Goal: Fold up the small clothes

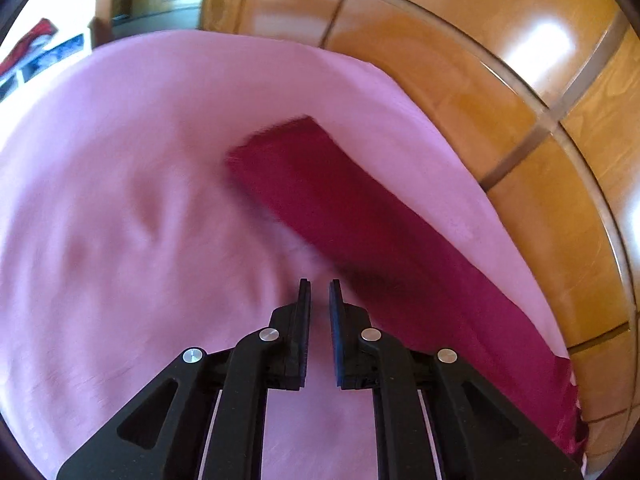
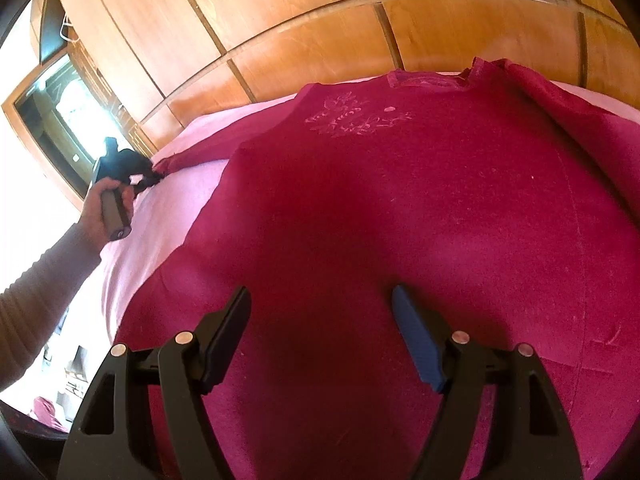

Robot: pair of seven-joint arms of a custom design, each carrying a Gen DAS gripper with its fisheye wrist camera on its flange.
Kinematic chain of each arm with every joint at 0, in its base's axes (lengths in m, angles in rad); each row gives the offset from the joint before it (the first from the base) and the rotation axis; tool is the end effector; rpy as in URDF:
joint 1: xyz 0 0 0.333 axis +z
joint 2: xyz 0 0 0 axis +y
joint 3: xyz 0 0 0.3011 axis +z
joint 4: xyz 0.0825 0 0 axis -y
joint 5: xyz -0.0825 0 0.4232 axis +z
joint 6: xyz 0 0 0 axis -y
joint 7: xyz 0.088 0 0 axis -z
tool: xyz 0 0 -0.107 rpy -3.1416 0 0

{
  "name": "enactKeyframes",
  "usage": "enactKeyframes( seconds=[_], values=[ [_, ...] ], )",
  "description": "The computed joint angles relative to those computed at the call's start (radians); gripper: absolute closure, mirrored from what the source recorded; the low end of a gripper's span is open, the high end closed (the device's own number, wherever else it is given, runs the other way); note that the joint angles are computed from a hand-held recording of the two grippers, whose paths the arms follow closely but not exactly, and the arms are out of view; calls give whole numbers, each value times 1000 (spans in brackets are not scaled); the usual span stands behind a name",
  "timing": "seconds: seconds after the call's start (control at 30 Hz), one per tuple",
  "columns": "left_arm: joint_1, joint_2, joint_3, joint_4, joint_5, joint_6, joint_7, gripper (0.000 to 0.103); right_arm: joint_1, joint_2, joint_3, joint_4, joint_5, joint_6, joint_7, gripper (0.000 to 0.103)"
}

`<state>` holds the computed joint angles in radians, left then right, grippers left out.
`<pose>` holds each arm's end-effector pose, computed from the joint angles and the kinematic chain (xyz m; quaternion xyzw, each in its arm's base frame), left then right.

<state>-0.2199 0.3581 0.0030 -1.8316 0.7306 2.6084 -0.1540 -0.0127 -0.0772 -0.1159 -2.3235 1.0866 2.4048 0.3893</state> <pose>0.6767 -0.1639 0.3413 -0.9047 0.2920 -0.2353 0.2021 0.5432 -0.0642 0.3501 -0.7326 0.5607 -0.0159 0.3856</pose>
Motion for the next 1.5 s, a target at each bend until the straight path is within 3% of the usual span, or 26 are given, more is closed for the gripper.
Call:
enactKeyframes(
  seconds=[0.03, 0.07, 0.17, 0.27, 0.4, 0.53, 0.67, 0.83, 0.9, 0.97, 1.17, 1.27, 1.4, 1.5],
  values=[
    [3, -36, -16, -36, 37, -5, -39, 80, -6, -2, -6, 6, -11, -21, 18, 32],
    [-24, -40, 4, -38, 50, 4, -54, 71, -12, -6, -10, 8, -19, -35, 31, 36],
    [-52, -85, -17, -74, 149, 18, -99, 57, -38, -40, -35, -2, -27, -50, 56, 39],
    [-82, -110, -55, -95, 249, 59, -103, 56, -82, -73, -79, -8, -29, -73, 93, 44],
    [-112, -111, -98, -98, 312, 150, -76, 52, -169, -116, -155, -13, -16, -19, 157, 46],
    [-160, -59, -111, -38, 318, 206, 10, 51, -241, -31, -202, 67, 37, 51, 263, 46],
    [-203, -23, -125, -9, 268, 276, 113, 51, -309, 145, -183, 210, 45, 55, 387, 47],
    [-228, 35, -143, 30, 127, 295, 272, 51, -359, 299, -118, 348, 7, 74, 498, 54],
    [-244, 53, -139, 45, 87, 279, 319, 51, -376, 324, -91, 383, -12, 78, 505, 61],
    [-256, 69, -138, 58, 40, 273, 363, 51, -393, 343, -66, 422, -59, 56, 504, 93],
    [-309, 77, -103, 64, -50, 233, 441, 51, -427, 321, -22, 480, -62, 222, 355, 95],
    [-324, 82, -91, 72, -64, 206, 462, 51, -436, 337, -22, 525, -63, 321, 343, 95],
    [-330, 87, -85, 75, -85, 195, 472, 51, -415, 449, -70, 640, -253, 455, 545, 95],
    [-334, 80, -84, 73, -89, 178, 482, 51, -331, 565, -205, 725, -496, 485, 820, 96]
  ],
)
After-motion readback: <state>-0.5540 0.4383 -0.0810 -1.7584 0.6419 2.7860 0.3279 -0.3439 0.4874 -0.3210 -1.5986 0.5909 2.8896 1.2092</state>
